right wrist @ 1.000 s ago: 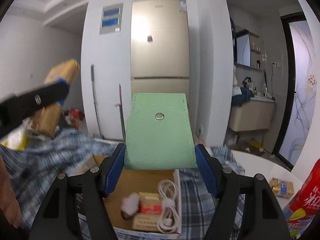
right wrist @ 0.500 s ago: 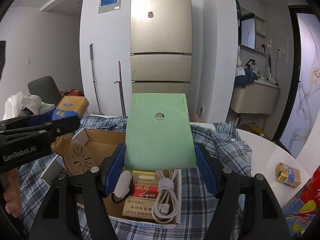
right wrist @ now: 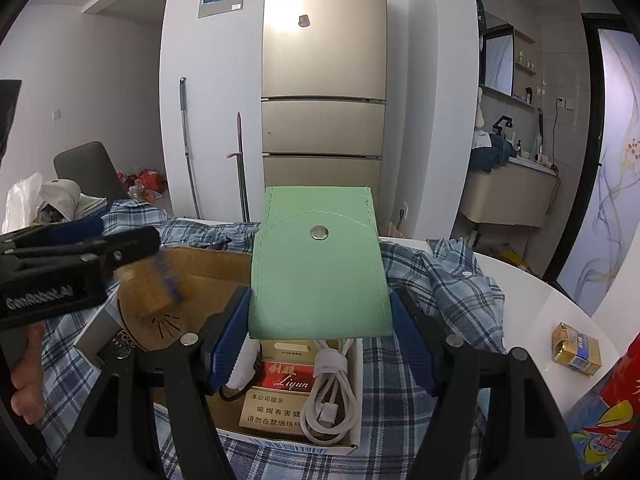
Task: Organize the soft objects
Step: 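Release the Liqun pack into the box with the left gripper while the right drops the felt square inside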
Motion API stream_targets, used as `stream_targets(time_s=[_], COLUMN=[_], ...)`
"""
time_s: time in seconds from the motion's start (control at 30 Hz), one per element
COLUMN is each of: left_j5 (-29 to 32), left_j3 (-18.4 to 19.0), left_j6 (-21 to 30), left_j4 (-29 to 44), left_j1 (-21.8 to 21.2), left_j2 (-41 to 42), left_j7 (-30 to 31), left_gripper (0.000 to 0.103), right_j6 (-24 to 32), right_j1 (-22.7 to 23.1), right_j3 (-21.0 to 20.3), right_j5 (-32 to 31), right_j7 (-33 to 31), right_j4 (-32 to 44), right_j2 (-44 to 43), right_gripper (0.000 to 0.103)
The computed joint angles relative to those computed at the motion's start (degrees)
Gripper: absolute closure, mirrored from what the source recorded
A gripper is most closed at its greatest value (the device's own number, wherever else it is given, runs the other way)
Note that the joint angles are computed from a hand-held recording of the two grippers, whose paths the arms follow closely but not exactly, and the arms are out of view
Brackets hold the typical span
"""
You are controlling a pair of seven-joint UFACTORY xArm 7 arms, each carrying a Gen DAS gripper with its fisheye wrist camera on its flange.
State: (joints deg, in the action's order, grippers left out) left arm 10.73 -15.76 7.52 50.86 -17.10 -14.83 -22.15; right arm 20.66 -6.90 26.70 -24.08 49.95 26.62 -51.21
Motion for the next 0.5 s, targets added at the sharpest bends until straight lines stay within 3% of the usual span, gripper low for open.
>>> stream_targets(time_s=[0.2,0.27,0.5], left_j5=[-0.7,-4.8,-3.7], left_j3=[0.5,3.8,0.9], left_j6=[-0.4,-0.8,-2.8], left_j4=[-0.5,-0.8,-1.9], left_j1=[-0.9,-5.2,-2.4], left_j2=[-0.3,-0.1,-1.2], left_j7=[1.0,5.6,4.6], left_gripper=[0.016,0.016,0.016], right_j6=[-0.1,-0.3,-1.0], right_j1=[0.2,0.5,3.2], right_j3=[-0.1,-0.3,-2.8], right_j5=[0.0,0.1,2.4], right_j7=[0.1,-0.1,-2.1], right_j4=[0.0,-0.1,0.7], right_j2=[0.1,0.3,5.0], right_gripper=[0.034,0.034,0.034])
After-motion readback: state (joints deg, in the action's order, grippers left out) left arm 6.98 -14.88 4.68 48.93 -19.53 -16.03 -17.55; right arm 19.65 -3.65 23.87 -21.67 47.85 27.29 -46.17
